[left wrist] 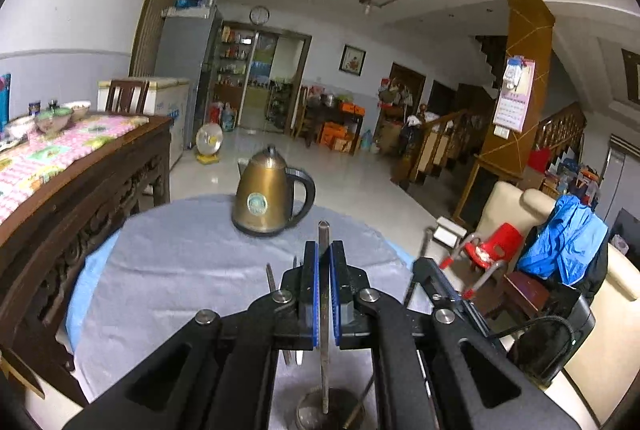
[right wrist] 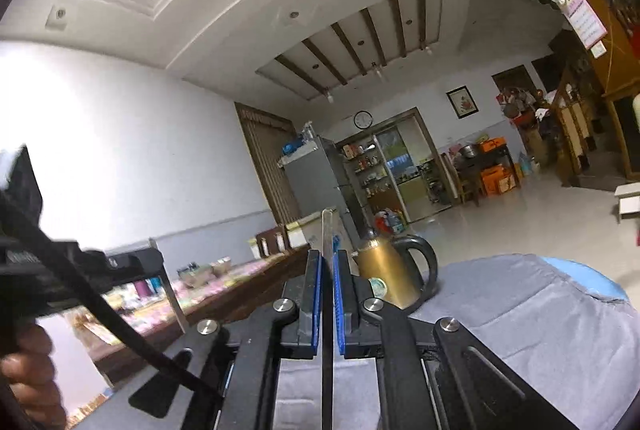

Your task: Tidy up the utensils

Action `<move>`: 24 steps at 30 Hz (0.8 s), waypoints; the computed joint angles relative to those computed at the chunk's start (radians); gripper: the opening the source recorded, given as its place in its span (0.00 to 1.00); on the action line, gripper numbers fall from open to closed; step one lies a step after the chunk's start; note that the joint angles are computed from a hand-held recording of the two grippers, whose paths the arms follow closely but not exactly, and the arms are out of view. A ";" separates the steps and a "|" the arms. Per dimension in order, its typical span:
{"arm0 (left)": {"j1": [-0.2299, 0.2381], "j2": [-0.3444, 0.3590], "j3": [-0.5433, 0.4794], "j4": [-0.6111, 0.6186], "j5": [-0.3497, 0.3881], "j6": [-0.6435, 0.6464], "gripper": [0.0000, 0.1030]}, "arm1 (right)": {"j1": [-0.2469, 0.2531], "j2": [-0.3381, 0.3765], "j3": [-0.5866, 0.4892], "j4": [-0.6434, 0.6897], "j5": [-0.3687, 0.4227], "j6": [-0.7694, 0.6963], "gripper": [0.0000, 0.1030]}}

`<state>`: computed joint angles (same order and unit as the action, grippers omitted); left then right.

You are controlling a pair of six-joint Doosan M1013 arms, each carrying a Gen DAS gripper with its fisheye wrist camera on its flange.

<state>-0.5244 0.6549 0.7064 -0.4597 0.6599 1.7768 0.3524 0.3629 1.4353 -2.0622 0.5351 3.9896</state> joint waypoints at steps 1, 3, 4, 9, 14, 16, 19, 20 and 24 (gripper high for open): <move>0.000 0.001 0.003 0.004 0.011 -0.007 0.05 | 0.004 -0.001 0.003 0.016 0.001 -0.026 0.06; -0.001 -0.004 0.020 0.016 0.024 -0.024 0.05 | 0.011 0.004 0.003 0.055 -0.008 -0.079 0.06; -0.001 -0.001 0.020 0.019 0.040 -0.032 0.05 | 0.013 0.003 0.005 0.071 -0.013 -0.098 0.06; 0.004 0.010 0.019 0.026 0.121 -0.049 0.05 | 0.010 -0.017 0.029 0.215 -0.104 -0.240 0.07; 0.024 -0.009 0.061 -0.054 0.111 0.001 0.16 | -0.003 -0.051 0.071 0.310 -0.177 -0.277 0.09; 0.031 -0.030 0.103 -0.075 0.062 0.020 0.30 | -0.006 -0.063 0.087 0.285 -0.173 -0.240 0.12; 0.041 -0.049 0.139 -0.076 0.006 0.016 0.33 | -0.013 -0.086 0.115 0.245 -0.152 -0.153 0.20; 0.045 -0.053 0.149 -0.072 -0.007 0.005 0.34 | -0.018 -0.093 0.124 0.229 -0.152 -0.124 0.20; 0.059 -0.052 0.157 -0.016 -0.020 -0.081 0.34 | -0.034 -0.120 0.155 0.205 -0.140 -0.025 0.20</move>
